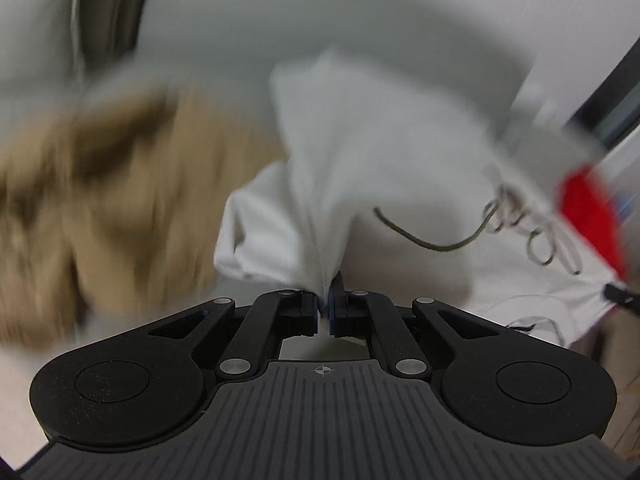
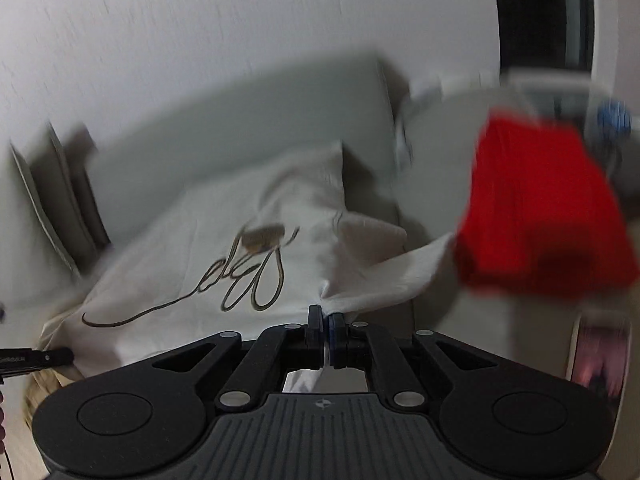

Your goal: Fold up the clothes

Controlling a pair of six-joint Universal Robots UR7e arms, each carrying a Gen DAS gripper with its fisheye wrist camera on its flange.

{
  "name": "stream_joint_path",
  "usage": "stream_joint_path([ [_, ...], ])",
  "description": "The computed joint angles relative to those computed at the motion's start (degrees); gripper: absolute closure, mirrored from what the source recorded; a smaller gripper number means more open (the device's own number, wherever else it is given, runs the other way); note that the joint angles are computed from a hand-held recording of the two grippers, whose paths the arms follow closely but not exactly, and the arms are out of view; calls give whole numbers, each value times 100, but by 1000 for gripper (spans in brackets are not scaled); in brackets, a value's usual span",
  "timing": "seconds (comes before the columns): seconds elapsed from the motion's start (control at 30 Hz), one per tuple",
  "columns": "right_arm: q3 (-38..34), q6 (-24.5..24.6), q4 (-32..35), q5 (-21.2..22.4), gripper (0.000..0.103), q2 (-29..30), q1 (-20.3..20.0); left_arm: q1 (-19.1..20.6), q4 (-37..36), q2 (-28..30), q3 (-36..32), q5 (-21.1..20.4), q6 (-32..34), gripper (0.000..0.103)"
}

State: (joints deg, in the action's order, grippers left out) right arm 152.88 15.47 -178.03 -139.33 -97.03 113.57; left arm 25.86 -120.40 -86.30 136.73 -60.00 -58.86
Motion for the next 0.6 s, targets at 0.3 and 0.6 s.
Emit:
stream_joint_path([
  [0.3, 353, 211, 110, 375, 71, 756, -1069, 43, -106, 151, 643, -160, -485, 72],
  [0.6, 501, 1650, 2584, -64, 59, -877, 678, -1057, 1374, -1165, 739, -116, -859, 50],
])
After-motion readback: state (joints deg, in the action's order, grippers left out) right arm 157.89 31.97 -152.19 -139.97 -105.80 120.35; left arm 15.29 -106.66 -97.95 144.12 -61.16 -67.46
